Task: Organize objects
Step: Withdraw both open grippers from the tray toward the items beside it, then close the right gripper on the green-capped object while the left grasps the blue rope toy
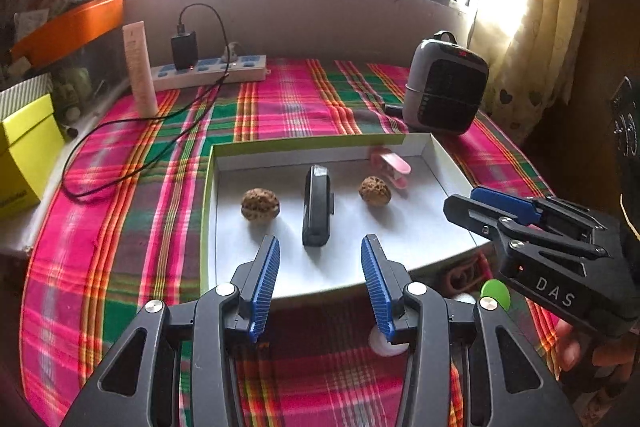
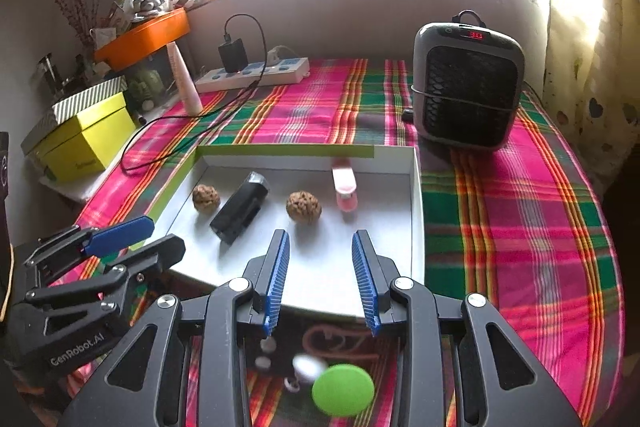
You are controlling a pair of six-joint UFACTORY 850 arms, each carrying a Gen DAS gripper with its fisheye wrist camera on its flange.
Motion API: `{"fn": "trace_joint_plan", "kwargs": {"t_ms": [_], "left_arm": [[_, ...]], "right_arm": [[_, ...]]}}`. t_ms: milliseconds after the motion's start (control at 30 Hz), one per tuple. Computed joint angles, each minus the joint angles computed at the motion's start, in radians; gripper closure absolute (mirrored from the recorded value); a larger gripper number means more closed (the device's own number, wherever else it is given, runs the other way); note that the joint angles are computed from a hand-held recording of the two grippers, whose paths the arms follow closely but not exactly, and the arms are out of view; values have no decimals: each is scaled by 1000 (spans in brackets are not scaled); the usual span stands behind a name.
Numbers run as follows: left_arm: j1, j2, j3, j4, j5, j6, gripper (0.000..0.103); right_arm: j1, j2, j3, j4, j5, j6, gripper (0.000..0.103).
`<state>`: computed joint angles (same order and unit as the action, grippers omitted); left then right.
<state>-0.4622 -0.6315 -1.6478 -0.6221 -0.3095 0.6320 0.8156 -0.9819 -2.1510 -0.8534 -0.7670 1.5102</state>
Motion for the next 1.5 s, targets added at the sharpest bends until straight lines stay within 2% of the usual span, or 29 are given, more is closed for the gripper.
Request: {"fn": "trace_joint_plan", "kwargs": {"t_ms": [267,433,500,533,700,867,1000,1300,1500], "left_arm": [[6,52,82,-70,35,71,62],[14,82,132,-166,52,159,62],[22,97,161,-263,63,247,62],[29,102,170,-305,58,284,62],[48,117,204,-348,71,324,62],[69,120,223,-397,52,365,62],[78,112,228,-349,35,310,62],[85,98,234,-334,11,303,61],[84,77,213,-290,-4,256,56]], "right_arm": [[32,34,60,-60,-14,67,69],[51,46,87,-85,-35,101,68],[56,52,102,-91,-39,112,63],[59,57,114,-95,-40,122,57],[69,80,167,-104,-45,171,56],[79,90,198,-100,-52,194,56],[84,100,224,-100,-44,219,56],[88,98,239,-79,-39,221,56],[84,98,246,-62,-31,219,56]]}}
